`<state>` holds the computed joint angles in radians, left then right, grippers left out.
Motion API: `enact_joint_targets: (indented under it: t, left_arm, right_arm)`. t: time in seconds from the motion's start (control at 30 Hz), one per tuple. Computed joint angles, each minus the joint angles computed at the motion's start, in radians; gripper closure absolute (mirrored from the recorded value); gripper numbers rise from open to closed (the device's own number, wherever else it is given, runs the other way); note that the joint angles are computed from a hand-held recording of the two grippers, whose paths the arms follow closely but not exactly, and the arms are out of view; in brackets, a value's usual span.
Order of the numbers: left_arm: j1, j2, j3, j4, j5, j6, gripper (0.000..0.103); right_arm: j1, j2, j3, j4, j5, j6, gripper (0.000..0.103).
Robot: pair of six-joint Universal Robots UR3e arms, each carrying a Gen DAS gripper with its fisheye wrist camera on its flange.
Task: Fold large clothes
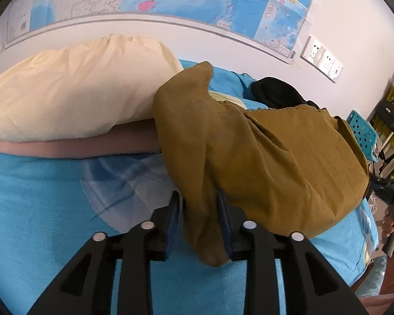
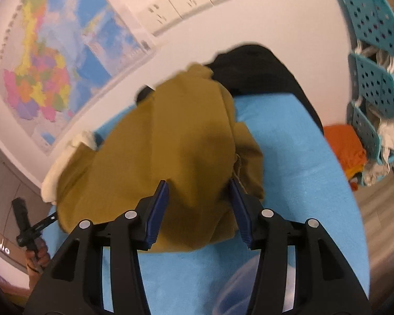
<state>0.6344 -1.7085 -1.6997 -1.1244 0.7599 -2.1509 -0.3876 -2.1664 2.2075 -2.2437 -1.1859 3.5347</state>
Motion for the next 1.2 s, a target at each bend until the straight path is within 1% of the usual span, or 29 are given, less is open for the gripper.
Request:
enact_joint_targets:
  t: [0.03, 0.07, 0.1, 0.13, 0.17, 0.2, 0.23, 0.27, 0.3, 0.33, 0.4, 0.43, 0.47, 0.5, 0.57, 0.63, 0.67, 0.7, 0.73, 0.77, 0.8, 0.83, 0.9, 0.93, 1.03, 1.1, 1.13, 1.17, 1.2]
  left_arm:
    - [0.002, -0.002, 0.002, -0.004, 0.002, -0.002, 0.067]
    - [0.006, -0.005, 0.005, -0.008, 0.004, -0.001, 0.062]
    - [0.017, -0.006, 0.012, -0.030, 0.001, 0.010, 0.059]
    - [0.027, -0.006, 0.020, -0.058, -0.003, 0.022, 0.056]
    - [0.039, -0.007, 0.030, -0.092, -0.009, 0.040, 0.054]
    - [0.057, -0.016, 0.056, -0.164, -0.019, 0.075, 0.053]
    - [0.071, -0.026, 0.082, -0.225, -0.022, 0.102, 0.048]
    - [0.080, -0.031, 0.095, -0.262, -0.021, 0.117, 0.046]
    - [0.093, -0.037, 0.108, -0.304, -0.021, 0.136, 0.046]
    - [0.104, -0.038, 0.112, -0.335, -0.021, 0.154, 0.046]
    - [0.126, -0.036, 0.117, -0.398, -0.020, 0.199, 0.045]
    - [0.133, -0.029, 0.106, -0.398, -0.021, 0.208, 0.043]
    - [0.135, -0.015, 0.081, -0.356, -0.022, 0.193, 0.040]
    - [0.132, -0.008, 0.068, -0.321, -0.024, 0.177, 0.040]
    - [0.121, -0.006, 0.062, -0.274, -0.040, 0.162, 0.038]
    - [0.098, -0.022, 0.077, -0.225, -0.065, 0.138, 0.038]
    - [0.088, -0.036, 0.092, -0.214, -0.072, 0.133, 0.040]
    - [0.083, -0.048, 0.110, -0.230, -0.083, 0.149, 0.045]
    - [0.076, -0.075, 0.162, -0.312, -0.099, 0.212, 0.061]
    - [0.065, -0.108, 0.217, -0.388, -0.099, 0.251, 0.075]
    - [0.053, -0.132, 0.253, -0.426, -0.086, 0.260, 0.083]
    - [0.045, -0.144, 0.268, -0.441, -0.076, 0.267, 0.099]
    - [0.054, -0.120, 0.220, -0.391, -0.085, 0.257, 0.100]
    - [0.071, -0.116, 0.218, -0.409, -0.096, 0.262, 0.100]
    - [0.116, -0.164, 0.300, -0.545, -0.104, 0.264, 0.101]
    - [0.120, -0.167, 0.293, -0.530, -0.074, 0.241, 0.100]
    - [0.121, -0.158, 0.282, -0.527, -0.066, 0.250, 0.100]
    - [0.126, -0.139, 0.261, -0.525, -0.057, 0.267, 0.091]
    - [0.134, -0.119, 0.245, -0.536, -0.046, 0.282, 0.080]
  right_arm:
    - [-0.014, -0.004, 0.013, 0.002, 0.015, 0.005, 0.048]
    - [-0.026, -0.012, 0.026, 0.003, 0.026, 0.013, 0.048]
    - [-0.036, -0.033, 0.032, 0.017, 0.032, 0.016, 0.047]
    - [-0.043, -0.053, 0.029, 0.039, 0.037, 0.016, 0.044]
    - [-0.060, -0.088, 0.026, 0.084, 0.048, 0.012, 0.042]
    - [-0.074, -0.119, 0.023, 0.126, 0.057, 0.003, 0.040]
    - [-0.089, -0.154, 0.021, 0.171, 0.066, -0.007, 0.040]
    - [-0.098, -0.173, 0.018, 0.197, 0.074, -0.013, 0.039]
    - [-0.118, -0.207, 0.019, 0.235, 0.092, -0.021, 0.036]
    - [-0.134, -0.244, 0.019, 0.272, 0.103, -0.026, 0.036]
    - [-0.116, -0.251, 0.009, 0.267, 0.088, -0.010, 0.036]
    - [-0.109, -0.247, 0.005, 0.258, 0.080, -0.007, 0.034]
    - [-0.089, -0.231, -0.006, 0.232, 0.059, 0.000, 0.031]
    - [-0.064, -0.199, -0.019, 0.199, 0.035, 0.012, 0.030]
    - [-0.034, -0.146, -0.034, 0.140, 0.025, 0.024, 0.030]
    - [0.004, -0.081, -0.042, 0.067, 0.019, 0.040, 0.030]
    - [0.018, -0.062, -0.043, 0.046, 0.012, 0.045, 0.030]
    - [0.042, -0.029, -0.046, 0.013, 0.000, 0.058, 0.030]
    - [0.074, 0.002, -0.052, -0.015, -0.030, 0.073, 0.027]
    - [0.099, 0.022, -0.056, -0.032, -0.056, 0.081, 0.027]
    - [0.107, 0.026, -0.056, -0.038, -0.065, 0.081, 0.026]
    - [0.112, 0.031, -0.055, -0.045, -0.070, 0.083, 0.025]
    - [0.093, 0.013, -0.044, -0.039, -0.053, 0.079, 0.026]
    - [0.076, -0.005, -0.036, -0.027, -0.037, 0.073, 0.028]
    - [0.021, -0.059, -0.018, 0.035, 0.016, 0.052, 0.028]
    - [-0.016, -0.095, -0.003, 0.083, 0.058, 0.042, 0.026]
    - [-0.041, -0.123, 0.009, 0.115, 0.086, 0.039, 0.022]
    - [-0.066, -0.158, 0.023, 0.148, 0.117, 0.030, 0.022]
    - [-0.085, -0.189, 0.032, 0.175, 0.141, 0.022, 0.021]
